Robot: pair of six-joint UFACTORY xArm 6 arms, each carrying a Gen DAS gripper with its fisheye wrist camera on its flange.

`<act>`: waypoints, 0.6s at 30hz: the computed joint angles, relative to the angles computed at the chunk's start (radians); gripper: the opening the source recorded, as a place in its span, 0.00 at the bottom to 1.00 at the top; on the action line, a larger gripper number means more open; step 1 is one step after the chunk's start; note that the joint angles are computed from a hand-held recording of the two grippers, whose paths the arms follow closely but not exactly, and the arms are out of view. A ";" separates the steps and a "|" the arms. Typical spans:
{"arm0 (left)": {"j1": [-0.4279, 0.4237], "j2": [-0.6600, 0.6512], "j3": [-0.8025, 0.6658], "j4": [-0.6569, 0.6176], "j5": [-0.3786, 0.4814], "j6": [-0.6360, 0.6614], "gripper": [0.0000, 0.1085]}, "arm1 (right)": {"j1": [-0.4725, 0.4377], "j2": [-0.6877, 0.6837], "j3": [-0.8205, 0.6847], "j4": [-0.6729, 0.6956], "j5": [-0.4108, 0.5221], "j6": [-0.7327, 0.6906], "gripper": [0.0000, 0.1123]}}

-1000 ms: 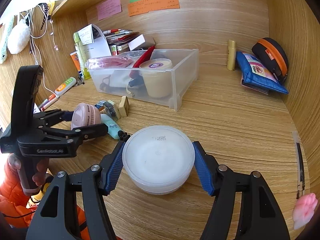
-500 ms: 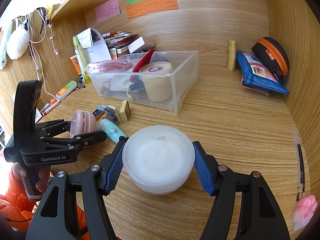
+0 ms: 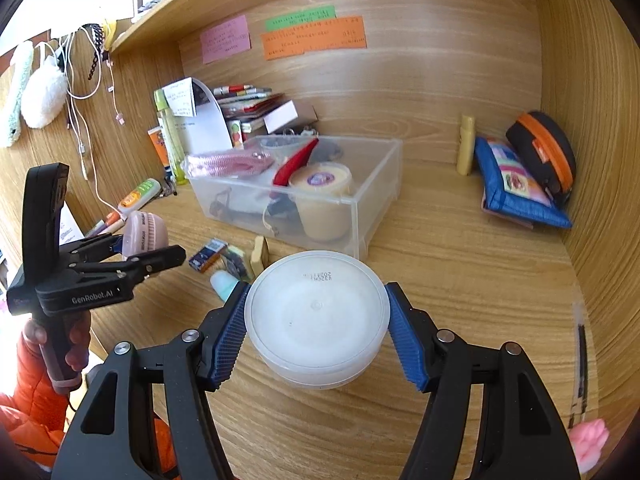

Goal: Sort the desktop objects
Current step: 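Lower the pink case into the clear box with the left gripper while the right releases the tub there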

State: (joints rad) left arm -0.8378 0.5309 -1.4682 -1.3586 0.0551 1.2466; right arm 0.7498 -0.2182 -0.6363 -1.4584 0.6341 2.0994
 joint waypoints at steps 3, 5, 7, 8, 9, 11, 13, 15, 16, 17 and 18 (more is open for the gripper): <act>0.007 -0.012 -0.011 -0.078 -0.006 0.069 0.57 | 0.002 -0.004 -0.014 0.001 0.009 -0.027 0.55; 0.010 -0.016 -0.021 -0.128 -0.012 0.112 0.57 | 0.000 -0.003 -0.024 -0.006 0.012 -0.034 0.55; 0.017 -0.018 -0.032 -0.168 -0.004 0.144 0.57 | -0.006 0.003 -0.038 -0.023 0.008 -0.032 0.55; 0.017 -0.018 -0.037 -0.179 -0.005 0.152 0.57 | -0.011 0.007 -0.045 -0.035 0.002 -0.028 0.55; 0.018 -0.018 -0.042 -0.180 -0.006 0.154 0.57 | -0.019 0.013 -0.056 -0.046 -0.008 -0.026 0.55; 0.021 -0.016 -0.051 -0.176 -0.006 0.152 0.57 | -0.032 0.024 -0.074 -0.064 -0.023 -0.029 0.55; 0.024 -0.016 -0.059 -0.157 -0.003 0.142 0.57 | -0.049 0.040 -0.099 -0.077 -0.042 -0.037 0.55; 0.028 -0.014 -0.070 -0.133 0.000 0.126 0.57 | -0.073 0.058 -0.128 -0.091 -0.072 -0.045 0.55; 0.030 -0.012 -0.075 -0.119 0.004 0.117 0.57 | -0.082 0.066 -0.138 -0.095 -0.083 -0.047 0.55; 0.033 -0.009 -0.082 -0.092 0.008 0.095 0.57 | -0.094 0.075 -0.153 -0.098 -0.095 -0.052 0.55; 0.037 -0.005 -0.090 -0.066 0.015 0.073 0.57 | -0.098 0.082 -0.164 -0.099 -0.099 -0.055 0.55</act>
